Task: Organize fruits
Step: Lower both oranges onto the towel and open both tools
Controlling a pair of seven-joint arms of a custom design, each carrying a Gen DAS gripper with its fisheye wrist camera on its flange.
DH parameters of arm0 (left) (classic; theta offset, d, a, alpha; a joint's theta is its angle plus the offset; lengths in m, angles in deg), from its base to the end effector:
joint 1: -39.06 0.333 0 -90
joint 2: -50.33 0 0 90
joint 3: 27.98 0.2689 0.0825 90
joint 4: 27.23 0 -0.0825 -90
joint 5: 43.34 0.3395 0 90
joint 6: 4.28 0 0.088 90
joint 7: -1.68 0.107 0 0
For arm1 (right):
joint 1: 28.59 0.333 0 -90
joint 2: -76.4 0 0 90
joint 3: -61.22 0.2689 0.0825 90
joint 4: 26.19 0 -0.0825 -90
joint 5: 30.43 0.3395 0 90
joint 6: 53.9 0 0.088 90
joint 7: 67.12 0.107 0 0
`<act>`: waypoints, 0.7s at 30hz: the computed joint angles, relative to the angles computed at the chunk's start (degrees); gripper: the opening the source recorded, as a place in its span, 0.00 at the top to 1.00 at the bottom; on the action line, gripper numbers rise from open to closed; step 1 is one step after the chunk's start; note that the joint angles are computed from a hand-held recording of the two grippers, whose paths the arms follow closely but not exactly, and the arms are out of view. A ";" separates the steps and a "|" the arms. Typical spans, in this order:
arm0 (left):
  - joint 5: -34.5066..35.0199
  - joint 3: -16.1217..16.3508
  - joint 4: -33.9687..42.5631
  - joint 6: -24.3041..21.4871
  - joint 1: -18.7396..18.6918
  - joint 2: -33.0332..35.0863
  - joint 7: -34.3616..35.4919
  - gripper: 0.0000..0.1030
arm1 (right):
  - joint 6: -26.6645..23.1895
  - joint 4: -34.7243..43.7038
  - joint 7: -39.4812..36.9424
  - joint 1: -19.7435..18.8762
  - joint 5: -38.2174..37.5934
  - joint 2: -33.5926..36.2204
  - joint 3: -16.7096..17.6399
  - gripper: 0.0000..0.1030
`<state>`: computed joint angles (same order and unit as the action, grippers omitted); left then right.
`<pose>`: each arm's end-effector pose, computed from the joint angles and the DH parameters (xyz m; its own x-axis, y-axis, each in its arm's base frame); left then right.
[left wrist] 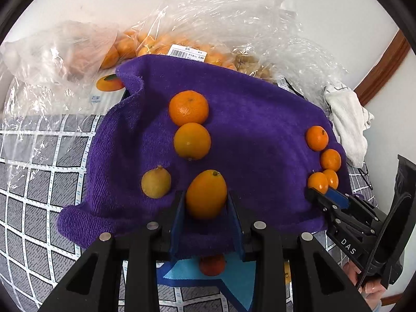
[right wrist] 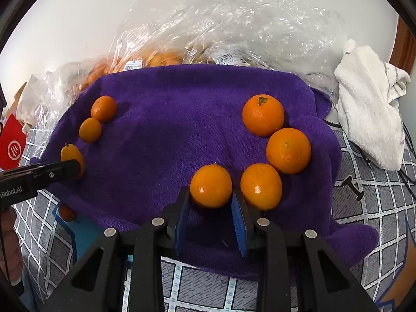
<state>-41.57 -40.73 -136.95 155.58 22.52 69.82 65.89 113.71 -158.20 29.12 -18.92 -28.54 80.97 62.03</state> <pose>0.5385 -0.2922 0.3658 -0.1165 -0.9559 0.2695 -0.8960 -0.0159 -0.4438 0.5191 0.0938 0.3582 0.0651 -0.9947 -0.0796 -0.8604 -0.0155 -0.5095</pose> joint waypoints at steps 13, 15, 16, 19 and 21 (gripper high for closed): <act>2.61 1.38 1.42 -2.82 -1.49 -0.31 -3.36 0.63 | 0.51 -6.23 10.72 -1.63 -14.06 -9.14 0.37 0.46; 2.43 0.81 -0.89 -1.37 -1.00 -2.50 -3.03 0.59 | 1.04 -7.70 14.79 -3.10 -18.11 -11.37 1.20 0.46; 3.04 0.97 -2.21 -0.68 -1.15 -3.87 -3.48 0.57 | 1.19 -8.11 15.83 -3.60 -19.14 -12.17 1.54 0.46; 5.71 1.69 -6.26 0.86 -1.61 -8.19 -6.13 0.57 | 0.98 -9.50 19.94 -5.68 -22.94 -15.45 3.24 0.46; 7.73 1.94 -8.79 1.65 -1.59 -10.95 -8.31 0.57 | 1.01 -10.24 21.90 -6.77 -24.86 -17.37 4.23 0.46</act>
